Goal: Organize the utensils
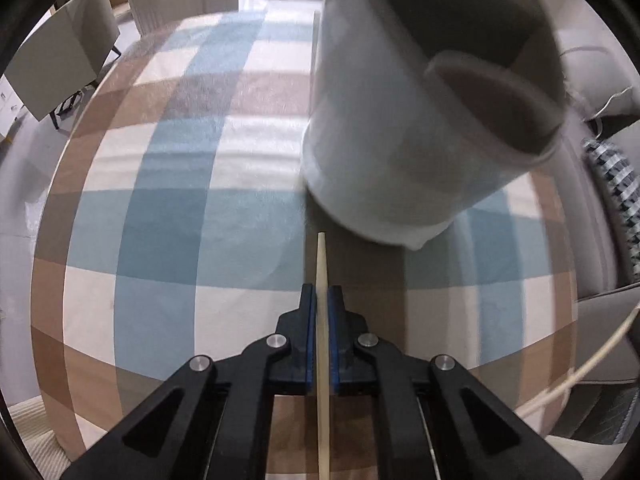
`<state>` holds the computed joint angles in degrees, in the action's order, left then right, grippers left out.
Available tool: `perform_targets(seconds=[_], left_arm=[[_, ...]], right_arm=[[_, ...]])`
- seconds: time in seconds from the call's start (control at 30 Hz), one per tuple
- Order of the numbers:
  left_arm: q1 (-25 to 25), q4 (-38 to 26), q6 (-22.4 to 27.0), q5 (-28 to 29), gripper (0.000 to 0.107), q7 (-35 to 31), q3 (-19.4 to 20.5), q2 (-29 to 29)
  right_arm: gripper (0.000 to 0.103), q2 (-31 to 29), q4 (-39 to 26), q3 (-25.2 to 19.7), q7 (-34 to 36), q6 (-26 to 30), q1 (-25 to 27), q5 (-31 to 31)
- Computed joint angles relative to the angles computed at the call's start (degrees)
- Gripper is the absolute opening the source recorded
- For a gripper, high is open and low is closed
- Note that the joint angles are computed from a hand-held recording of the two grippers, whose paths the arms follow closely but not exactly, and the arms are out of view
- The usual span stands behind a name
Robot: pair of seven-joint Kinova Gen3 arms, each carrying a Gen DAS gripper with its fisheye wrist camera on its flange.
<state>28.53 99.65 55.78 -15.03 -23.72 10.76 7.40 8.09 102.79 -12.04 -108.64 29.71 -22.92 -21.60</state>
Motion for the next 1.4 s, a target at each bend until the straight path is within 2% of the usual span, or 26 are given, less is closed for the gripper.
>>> perform_targets(seconds=[0.1, 0.3, 0.47, 0.53, 0.67, 0.87, 1.13, 1.4], left_arm=[[0.0, 2.3, -2.2, -3.7, 0.001, 1.7, 0.2, -4.4], [-0.5, 4.3, -3.1, -11.3, 0.001, 7.7, 4.8, -11.1], [-2.4, 6.1, -3.5, -13.8, 0.001, 10.6, 8.1, -15.6], [-4.2, 6.2, -4.3, -14.7, 0.001, 10.7, 9.4, -15.3], [-5.5, 6.5, -5.5, -14.4, 0.001, 9.8, 9.7, -14.9], [-5.7, 4.6, -4.3, -12.2, 0.001, 4.6, 9.7, -15.7], [-6.9, 4.0, -3.4, -11.6, 0.000, 1.8, 11.0, -17.3], [-7.6, 2.5, -1.1, -10.1, 0.000, -1.3, 12.3, -18.6]], right_arm=[[0.003, -0.1, -0.9, 0.5, -2.5, 0.2, -2.3, 4.9], [0.003, -0.8, -1.8, 0.6, -6.4, -0.1, -6.0, 13.2], [0.003, -1.2, -2.1, 0.4, -9.5, -0.4, -8.5, 18.8], [0.003, -1.3, -2.3, 0.3, -11.1, -0.5, -9.7, 21.6], [0.003, -1.4, -2.6, 0.2, -13.9, -0.7, -11.9, 26.6], [0.003, -1.5, -2.8, 0.0, -17.3, -0.5, -14.0, 31.4], [0.002, -2.7, -2.3, -0.5, -22.2, 0.2, -15.8, 36.7], [0.003, -4.9, -1.7, -1.4, -25.8, 0.1, -15.3, 39.3]])
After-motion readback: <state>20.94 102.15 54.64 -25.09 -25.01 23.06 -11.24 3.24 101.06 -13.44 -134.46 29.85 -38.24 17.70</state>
